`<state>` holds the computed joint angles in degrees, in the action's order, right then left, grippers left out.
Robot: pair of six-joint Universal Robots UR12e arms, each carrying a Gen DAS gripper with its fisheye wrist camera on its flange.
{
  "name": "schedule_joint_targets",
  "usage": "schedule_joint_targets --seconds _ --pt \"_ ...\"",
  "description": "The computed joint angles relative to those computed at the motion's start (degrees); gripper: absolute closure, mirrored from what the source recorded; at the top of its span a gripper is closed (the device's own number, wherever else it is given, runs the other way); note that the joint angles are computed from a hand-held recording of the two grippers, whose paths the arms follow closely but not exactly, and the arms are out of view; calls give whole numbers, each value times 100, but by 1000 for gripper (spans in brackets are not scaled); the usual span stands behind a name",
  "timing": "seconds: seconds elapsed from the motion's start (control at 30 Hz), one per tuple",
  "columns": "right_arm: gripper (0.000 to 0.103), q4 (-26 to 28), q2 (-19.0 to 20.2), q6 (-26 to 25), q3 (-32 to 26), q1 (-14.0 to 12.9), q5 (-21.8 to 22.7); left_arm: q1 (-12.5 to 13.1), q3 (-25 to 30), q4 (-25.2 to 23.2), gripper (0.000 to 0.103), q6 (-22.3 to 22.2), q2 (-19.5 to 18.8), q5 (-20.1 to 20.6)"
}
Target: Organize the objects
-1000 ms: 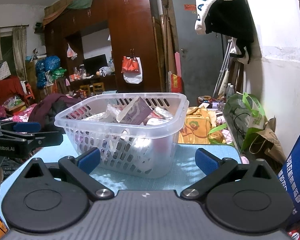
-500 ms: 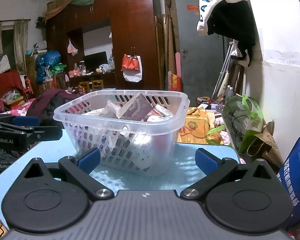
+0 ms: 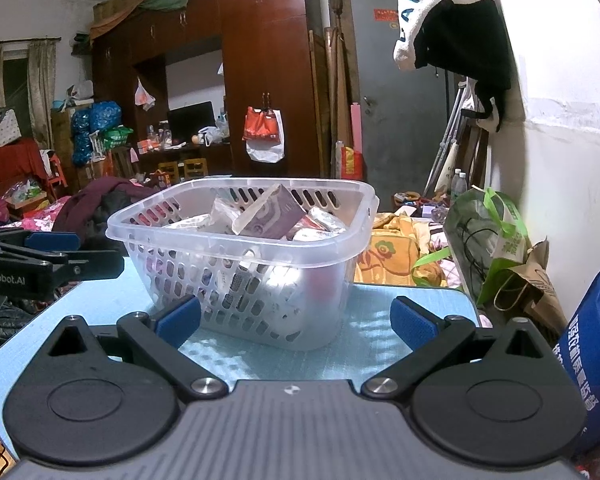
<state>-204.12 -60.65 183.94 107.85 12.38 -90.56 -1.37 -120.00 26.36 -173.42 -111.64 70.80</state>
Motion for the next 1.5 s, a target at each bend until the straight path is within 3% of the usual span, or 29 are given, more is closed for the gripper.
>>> schedule_joint_targets --seconds 0.57,0.87,1.5 --pt "0 -35 -4 -24 1 14 -48 4 2 -30 0 -30 4 -20" --pt "0 -57 -8 1 20 5 -81 -73 48 40 0 -17 -40 222" --pt "0 -55 -33 -69 45 -2 -109 -117 187 -208 0 -106 -71 132"
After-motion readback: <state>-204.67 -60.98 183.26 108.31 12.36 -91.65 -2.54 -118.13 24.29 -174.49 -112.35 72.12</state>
